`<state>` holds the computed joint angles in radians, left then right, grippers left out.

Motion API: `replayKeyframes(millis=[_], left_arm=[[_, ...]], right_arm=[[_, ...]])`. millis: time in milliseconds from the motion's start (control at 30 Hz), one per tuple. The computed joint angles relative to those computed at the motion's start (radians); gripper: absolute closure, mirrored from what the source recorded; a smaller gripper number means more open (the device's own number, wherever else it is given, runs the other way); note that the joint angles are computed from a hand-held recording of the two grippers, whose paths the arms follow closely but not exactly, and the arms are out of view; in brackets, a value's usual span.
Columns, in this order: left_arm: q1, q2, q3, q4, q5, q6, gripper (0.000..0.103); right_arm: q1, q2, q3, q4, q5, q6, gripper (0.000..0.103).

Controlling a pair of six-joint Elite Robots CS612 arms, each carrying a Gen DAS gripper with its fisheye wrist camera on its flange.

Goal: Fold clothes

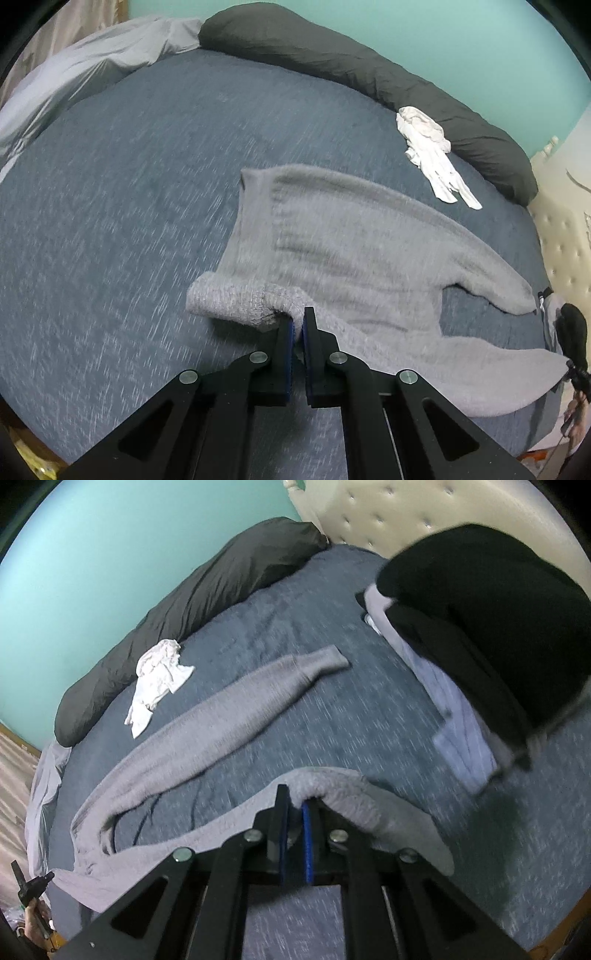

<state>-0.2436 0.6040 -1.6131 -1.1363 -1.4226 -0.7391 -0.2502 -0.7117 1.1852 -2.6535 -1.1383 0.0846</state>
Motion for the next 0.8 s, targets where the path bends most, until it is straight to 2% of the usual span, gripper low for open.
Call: replayKeyframes(millis=[267,500,700,800], left_arm=[[0.012,-0.043,0.090,-0.054,0.000,0.001,0.100],[0.033,-0.084,0.185,-0.120,-0.009,0.000,0.100],[0.054,-0.136,0.309,-0.182,-0.013,0.021,0.100],[0.065,-0.163,0.379,-0.221,-0.016,0.026,0.100]], right_arm=[[0.019,0.049,-0.118,0.041,-0.008,0.010,0.097],[0.039,0.124,-0.277,0.109,-0.026,0.022,0.097],[0.062,0.234,-0.504,0.233,-0.068,0.023,0.097],[0.075,0.327,-0.693,0.338,-0.091,0.030,0.097]])
